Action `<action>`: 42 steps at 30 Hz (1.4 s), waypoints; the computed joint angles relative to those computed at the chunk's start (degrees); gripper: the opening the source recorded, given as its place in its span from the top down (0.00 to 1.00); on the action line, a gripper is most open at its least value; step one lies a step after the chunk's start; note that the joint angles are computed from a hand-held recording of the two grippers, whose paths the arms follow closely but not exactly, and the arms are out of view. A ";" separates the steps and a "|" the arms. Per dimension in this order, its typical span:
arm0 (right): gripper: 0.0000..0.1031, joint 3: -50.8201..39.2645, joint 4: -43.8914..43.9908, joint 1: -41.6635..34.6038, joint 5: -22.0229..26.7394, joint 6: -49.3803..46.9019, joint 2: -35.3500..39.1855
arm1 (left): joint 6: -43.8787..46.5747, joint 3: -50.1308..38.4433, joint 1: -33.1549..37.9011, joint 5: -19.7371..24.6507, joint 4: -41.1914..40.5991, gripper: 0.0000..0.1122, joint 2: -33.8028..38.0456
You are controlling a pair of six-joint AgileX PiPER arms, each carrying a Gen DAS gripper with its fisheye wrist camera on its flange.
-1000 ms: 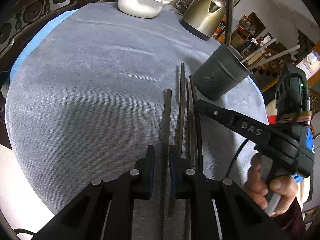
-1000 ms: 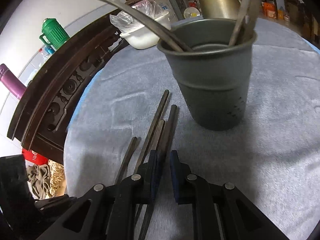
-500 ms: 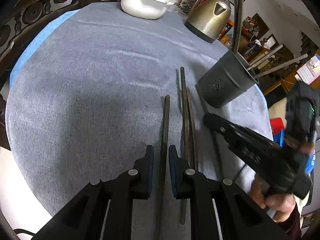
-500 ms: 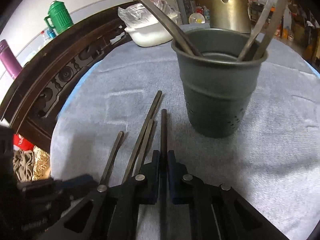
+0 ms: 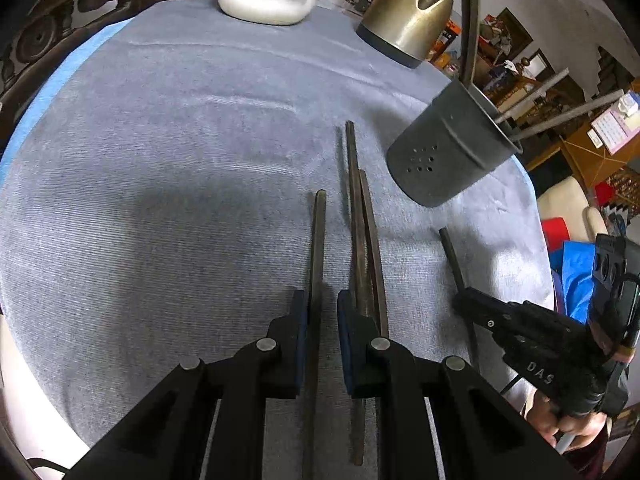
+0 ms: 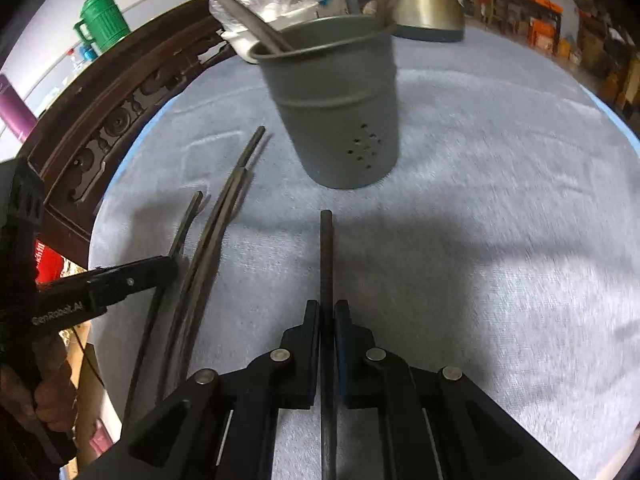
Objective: Organize utensils
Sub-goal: 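Lift both held chopsticks off the table toward the grey cup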
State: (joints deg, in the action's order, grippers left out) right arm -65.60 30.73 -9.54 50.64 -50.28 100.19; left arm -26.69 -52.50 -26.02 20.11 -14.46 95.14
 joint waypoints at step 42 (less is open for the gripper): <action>0.93 -4.51 7.68 1.94 1.42 -2.17 -3.87 | -5.32 -10.64 2.70 5.57 10.20 0.94 -1.98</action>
